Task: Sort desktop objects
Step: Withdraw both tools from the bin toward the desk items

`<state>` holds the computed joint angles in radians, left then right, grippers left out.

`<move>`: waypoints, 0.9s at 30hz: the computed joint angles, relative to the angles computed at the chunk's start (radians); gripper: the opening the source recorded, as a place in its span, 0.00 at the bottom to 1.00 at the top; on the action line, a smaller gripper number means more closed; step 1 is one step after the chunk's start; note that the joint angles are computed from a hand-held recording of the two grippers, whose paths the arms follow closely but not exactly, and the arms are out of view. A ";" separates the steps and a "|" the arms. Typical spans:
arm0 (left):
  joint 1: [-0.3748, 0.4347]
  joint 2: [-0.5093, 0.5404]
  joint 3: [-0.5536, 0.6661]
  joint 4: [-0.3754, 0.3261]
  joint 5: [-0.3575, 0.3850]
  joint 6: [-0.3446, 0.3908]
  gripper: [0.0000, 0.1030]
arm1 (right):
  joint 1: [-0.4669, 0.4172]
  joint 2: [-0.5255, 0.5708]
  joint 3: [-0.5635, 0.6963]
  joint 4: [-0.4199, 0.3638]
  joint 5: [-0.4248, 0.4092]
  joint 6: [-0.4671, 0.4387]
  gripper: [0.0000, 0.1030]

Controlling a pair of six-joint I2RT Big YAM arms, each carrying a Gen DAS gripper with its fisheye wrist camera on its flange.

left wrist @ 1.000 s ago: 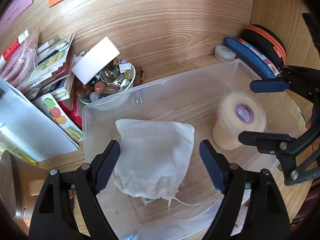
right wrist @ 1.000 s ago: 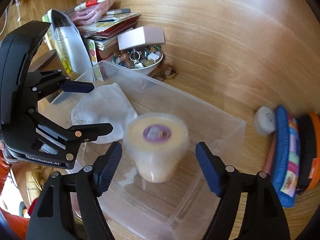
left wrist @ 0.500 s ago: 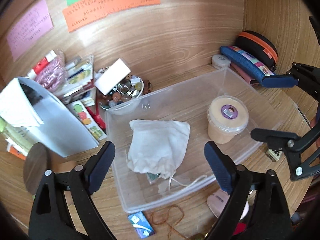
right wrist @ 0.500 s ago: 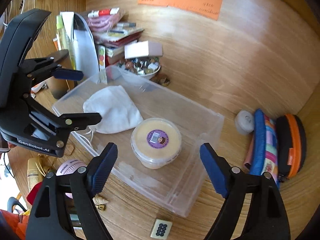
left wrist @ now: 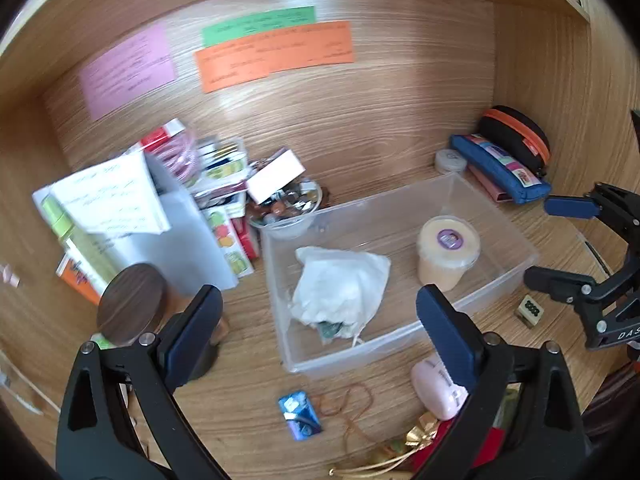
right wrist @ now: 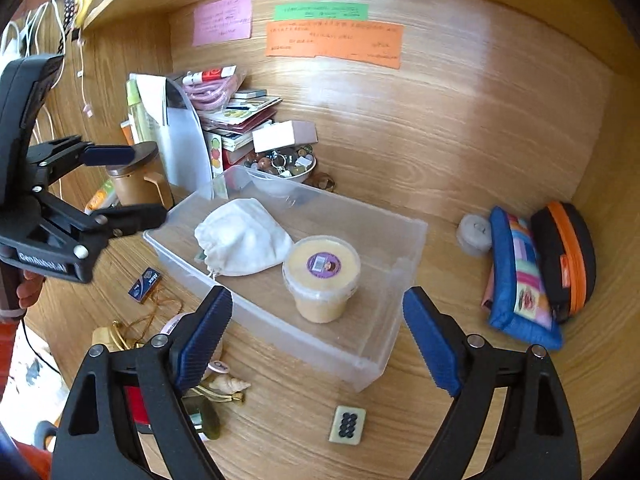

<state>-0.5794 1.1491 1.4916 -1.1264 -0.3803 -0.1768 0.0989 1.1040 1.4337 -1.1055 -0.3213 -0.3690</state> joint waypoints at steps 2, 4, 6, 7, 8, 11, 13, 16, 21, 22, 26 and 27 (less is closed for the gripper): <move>0.006 -0.023 -0.027 0.003 -0.005 -0.014 0.96 | 0.000 -0.027 -0.034 0.032 0.009 0.011 0.83; 0.011 -0.042 -0.050 0.005 -0.007 -0.036 0.96 | -0.006 -0.063 -0.074 0.070 0.009 0.011 0.83; 0.021 -0.059 -0.075 0.010 0.000 -0.061 0.96 | -0.011 -0.090 -0.104 0.093 0.014 0.011 0.83; 0.026 -0.066 -0.086 0.011 0.004 -0.069 0.96 | -0.015 -0.104 -0.121 0.102 0.021 0.014 0.83; 0.033 -0.076 -0.102 0.015 0.010 -0.081 0.96 | -0.018 -0.111 -0.132 0.106 0.024 0.017 0.83; 0.055 -0.095 -0.140 0.020 0.043 -0.102 0.96 | -0.043 -0.131 -0.167 0.119 0.015 0.042 0.83; 0.065 -0.103 -0.168 0.012 0.056 -0.117 0.96 | -0.069 -0.137 -0.186 0.115 0.004 0.054 0.83; 0.068 -0.114 -0.208 0.000 0.061 -0.121 0.96 | -0.105 -0.137 -0.204 0.103 -0.007 0.068 0.83; 0.074 -0.136 -0.277 -0.009 0.061 -0.131 0.96 | -0.146 -0.135 -0.226 0.094 -0.003 0.073 0.83; 0.075 -0.139 -0.287 -0.010 0.054 -0.132 0.96 | -0.151 -0.135 -0.231 0.090 -0.003 0.071 0.83; 0.098 -0.141 -0.324 -0.025 0.069 -0.128 0.96 | -0.165 -0.133 -0.243 0.079 0.003 0.053 0.83; 0.101 -0.143 -0.331 -0.025 0.076 -0.127 0.96 | -0.165 -0.133 -0.246 0.078 0.010 0.046 0.83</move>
<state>-0.4784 1.0066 1.1609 -1.1515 -0.3042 -0.3036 -0.0666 0.9706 1.1873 -1.0279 -0.3117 -0.3226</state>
